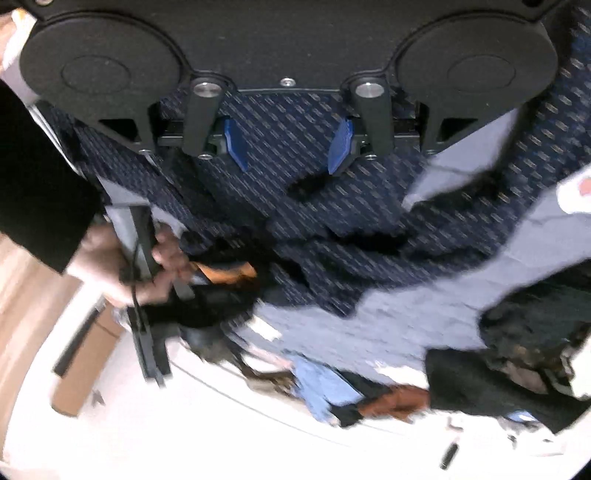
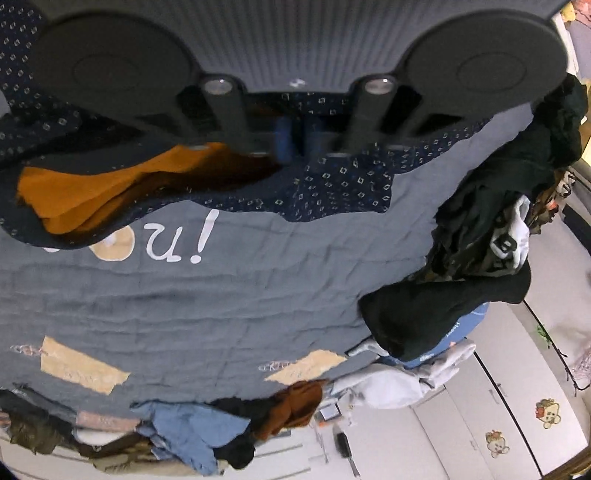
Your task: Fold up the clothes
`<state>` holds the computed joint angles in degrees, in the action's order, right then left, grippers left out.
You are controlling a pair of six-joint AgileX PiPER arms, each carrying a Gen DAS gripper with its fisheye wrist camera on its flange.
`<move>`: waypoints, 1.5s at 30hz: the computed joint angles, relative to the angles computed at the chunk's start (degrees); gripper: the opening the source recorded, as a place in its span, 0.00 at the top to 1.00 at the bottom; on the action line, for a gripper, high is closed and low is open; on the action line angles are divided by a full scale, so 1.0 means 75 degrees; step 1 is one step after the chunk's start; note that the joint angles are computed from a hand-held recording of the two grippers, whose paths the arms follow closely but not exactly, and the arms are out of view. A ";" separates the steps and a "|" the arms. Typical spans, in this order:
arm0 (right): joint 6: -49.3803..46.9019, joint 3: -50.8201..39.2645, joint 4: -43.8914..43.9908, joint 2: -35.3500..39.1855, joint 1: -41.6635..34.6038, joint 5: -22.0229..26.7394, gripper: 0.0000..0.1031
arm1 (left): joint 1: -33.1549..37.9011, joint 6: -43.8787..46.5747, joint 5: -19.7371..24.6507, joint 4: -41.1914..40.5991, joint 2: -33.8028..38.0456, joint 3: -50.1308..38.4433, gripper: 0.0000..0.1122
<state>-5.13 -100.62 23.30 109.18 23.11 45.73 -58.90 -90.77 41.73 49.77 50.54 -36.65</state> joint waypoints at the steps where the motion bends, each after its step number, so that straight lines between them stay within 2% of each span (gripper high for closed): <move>1: 0.0068 -0.0075 -0.0049 0.0054 0.0024 -0.0102 0.98 | 0.0139 0.0005 0.0039 0.0097 -0.0053 -0.0007 0.57; 6: 0.0585 -0.0833 -0.0473 0.0456 0.0147 -0.0705 0.98 | 0.1320 0.0233 -0.0294 0.0393 -0.0317 0.0090 0.57; 10: 0.1232 -0.1868 -0.1254 0.1036 0.0264 -0.1144 0.98 | 0.2318 0.0891 -0.0561 -0.0052 -0.0167 0.0058 0.57; 13: 0.1817 -0.3035 -0.2078 0.1851 0.0385 -0.1067 0.98 | 0.2869 0.1187 -0.0826 -0.0583 -0.0230 0.0121 0.57; 16: 0.2222 -0.3904 -0.2997 0.2538 0.0563 -0.0841 0.96 | 0.2849 0.1452 -0.0690 -0.0705 -0.0277 0.0098 0.57; 18: 0.2214 -0.3580 -0.2939 0.2402 0.0561 -0.1096 0.93 | 0.2709 0.1473 -0.0601 -0.0672 -0.0346 0.0103 0.57; 21: 0.1531 -0.2810 -0.1934 0.1897 0.0393 -0.1365 0.82 | 0.2540 0.1306 -0.0512 -0.0567 -0.0378 0.0132 0.57; 23: 0.0510 -0.2066 -0.1072 0.1339 0.0249 -0.1504 0.61 | 0.2440 0.1208 -0.0468 -0.0471 -0.0356 0.0120 0.57; 26: -0.0181 -0.1294 -0.0606 0.0587 0.0143 -0.1395 0.46 | 0.2345 0.1195 -0.0402 -0.0464 -0.0376 0.0092 0.57; 29: 0.0381 -0.1149 -0.1227 0.0208 0.0173 -0.0957 0.33 | 0.2134 0.1128 -0.0226 -0.0346 -0.0415 0.0048 0.57; 31: 0.1195 -0.1987 -0.2607 0.0473 0.0415 0.0124 0.32 | 0.1993 0.1077 -0.0114 -0.0286 -0.0457 0.0031 0.57; 34: 0.1382 -0.3333 -0.4052 0.0977 0.0806 0.1591 0.32 | 0.1737 0.1030 0.0103 -0.0196 -0.0481 0.0014 0.57; 35: 0.1296 -0.3667 -0.4405 0.1108 0.0920 0.1949 0.32 | 0.1642 0.1004 0.0196 -0.0141 -0.0477 -0.0004 0.57; 36: 0.1338 -0.3695 -0.4453 0.1029 0.0934 0.2037 0.32 | 0.1639 0.1029 0.0224 -0.0143 -0.0485 -0.0007 0.57; 39: 0.1431 -0.2854 -0.4001 0.0306 0.0788 0.1467 0.32 | 0.1844 0.1274 0.0169 -0.0340 -0.0562 0.0014 0.57; 45: 0.1355 0.0840 -0.3260 -0.2210 0.0826 -0.0371 0.32 | 0.2108 0.1717 0.0505 -0.0672 -0.0864 0.0039 0.57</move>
<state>5.04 -94.32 -1.15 92.60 29.31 42.95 -43.08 -77.90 45.52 44.73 44.06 -36.36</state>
